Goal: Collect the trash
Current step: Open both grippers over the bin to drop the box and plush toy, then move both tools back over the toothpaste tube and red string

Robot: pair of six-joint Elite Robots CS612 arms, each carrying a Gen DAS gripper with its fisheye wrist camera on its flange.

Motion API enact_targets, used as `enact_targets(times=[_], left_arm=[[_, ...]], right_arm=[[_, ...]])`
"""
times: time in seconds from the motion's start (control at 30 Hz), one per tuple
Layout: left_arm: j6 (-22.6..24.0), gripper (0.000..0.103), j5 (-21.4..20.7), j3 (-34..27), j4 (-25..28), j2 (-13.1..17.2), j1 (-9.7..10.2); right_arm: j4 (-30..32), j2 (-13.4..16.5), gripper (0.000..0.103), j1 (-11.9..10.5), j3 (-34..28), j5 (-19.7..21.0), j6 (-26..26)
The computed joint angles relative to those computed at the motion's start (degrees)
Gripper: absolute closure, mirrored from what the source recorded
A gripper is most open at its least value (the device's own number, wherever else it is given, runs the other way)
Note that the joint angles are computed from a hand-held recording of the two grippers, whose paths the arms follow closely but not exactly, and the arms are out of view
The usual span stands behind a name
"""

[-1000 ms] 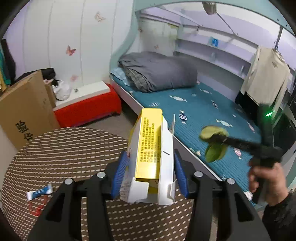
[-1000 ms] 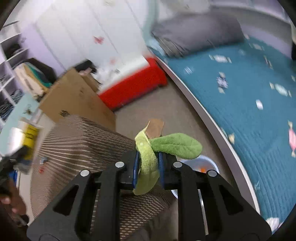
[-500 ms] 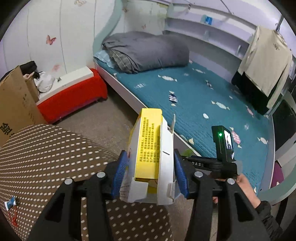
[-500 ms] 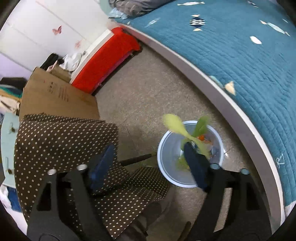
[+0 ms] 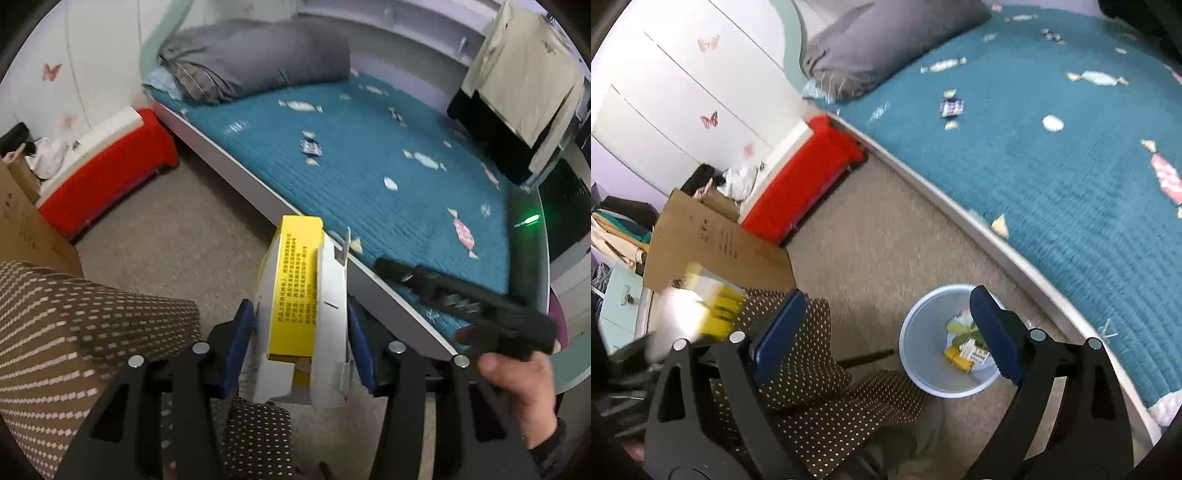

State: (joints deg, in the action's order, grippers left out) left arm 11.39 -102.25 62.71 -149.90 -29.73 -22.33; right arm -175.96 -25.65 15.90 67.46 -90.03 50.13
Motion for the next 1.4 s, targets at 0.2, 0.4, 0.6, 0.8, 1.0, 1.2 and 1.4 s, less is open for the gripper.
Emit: enact_targets(times=[0.2,0.4,0.6,0.8,1.0,1.2,1.4], left_arm=[[1.0,0.012,2.9,-4.3,5.6,2.6,-1.00],[-2.1,0.010,4.3,-1.8,1.1,1.4,-0.48],[-3.0,0.010,3.6,2.6,-4.3,-1.5,0.35],[-3.5,0.010,3.0,7.6,-10.0,-4.8,1.32],[-3.8,0.010,3.0,12.2,-15.9,-8.0,2.53],[-4.5,0.009,2.9,17.0,-21.7,-11.0,4.59],[-6.0,0.009,2.0,20.4,-25.7,-13.0,7.31]], right_arm=[[-2.8,-1.8,0.011,0.2,2.4,-3.2,1.2],[-3.4,-2.8,0.007,0.8,3.5,-4.9,0.9],[-1.4,-3.6,0.006,2.1,3.0,-6.7,0.3],[-1.5,-4.5,0.006,3.7,2.1,-7.9,-2.0],[-1.1,-5.1,0.006,5.3,0.3,-8.6,-4.8],[0.7,-4.5,0.006,7.1,-3.8,-7.5,-10.2],[4.2,-2.2,0.006,9.0,-10.8,-5.0,-15.7]])
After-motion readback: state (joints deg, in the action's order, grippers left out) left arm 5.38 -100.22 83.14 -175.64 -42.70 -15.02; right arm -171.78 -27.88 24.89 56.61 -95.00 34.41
